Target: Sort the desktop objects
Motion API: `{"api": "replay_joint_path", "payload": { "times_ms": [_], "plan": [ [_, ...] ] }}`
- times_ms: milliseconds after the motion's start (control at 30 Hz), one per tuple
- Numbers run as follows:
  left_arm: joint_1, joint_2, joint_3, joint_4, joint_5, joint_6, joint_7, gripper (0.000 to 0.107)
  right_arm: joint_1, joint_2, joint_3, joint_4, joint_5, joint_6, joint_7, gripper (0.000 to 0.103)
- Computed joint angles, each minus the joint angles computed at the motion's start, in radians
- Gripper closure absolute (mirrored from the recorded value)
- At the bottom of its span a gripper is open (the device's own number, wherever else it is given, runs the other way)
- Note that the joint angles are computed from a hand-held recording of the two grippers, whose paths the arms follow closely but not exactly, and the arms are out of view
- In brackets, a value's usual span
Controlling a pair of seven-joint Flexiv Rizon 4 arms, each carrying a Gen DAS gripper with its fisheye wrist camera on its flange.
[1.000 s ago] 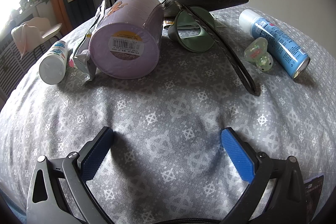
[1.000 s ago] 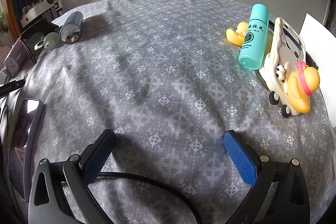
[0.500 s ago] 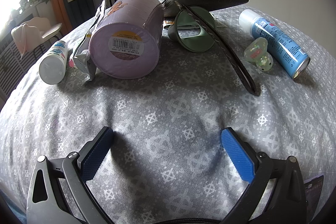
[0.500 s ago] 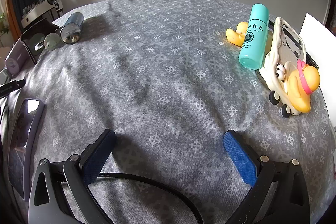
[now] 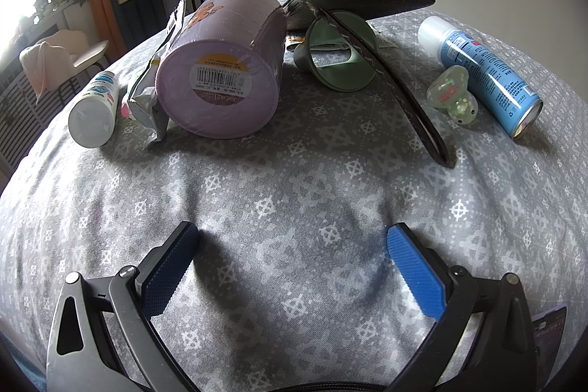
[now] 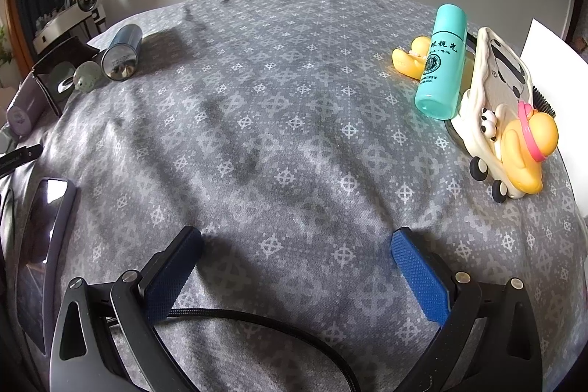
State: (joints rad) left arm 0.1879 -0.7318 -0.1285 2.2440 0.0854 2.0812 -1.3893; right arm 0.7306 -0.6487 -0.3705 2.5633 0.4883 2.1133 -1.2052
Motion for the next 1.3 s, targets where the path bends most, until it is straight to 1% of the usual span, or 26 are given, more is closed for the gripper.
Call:
{"api": "replay_joint_path", "payload": {
  "times_ms": [1300],
  "plan": [
    [-0.002, -0.001, 0.001, -0.002, 0.000, -0.001, -0.002, 0.004, 0.015, -0.005, -0.014, -0.001, 0.002, -0.006, -0.002, 0.000]
  ]
}}
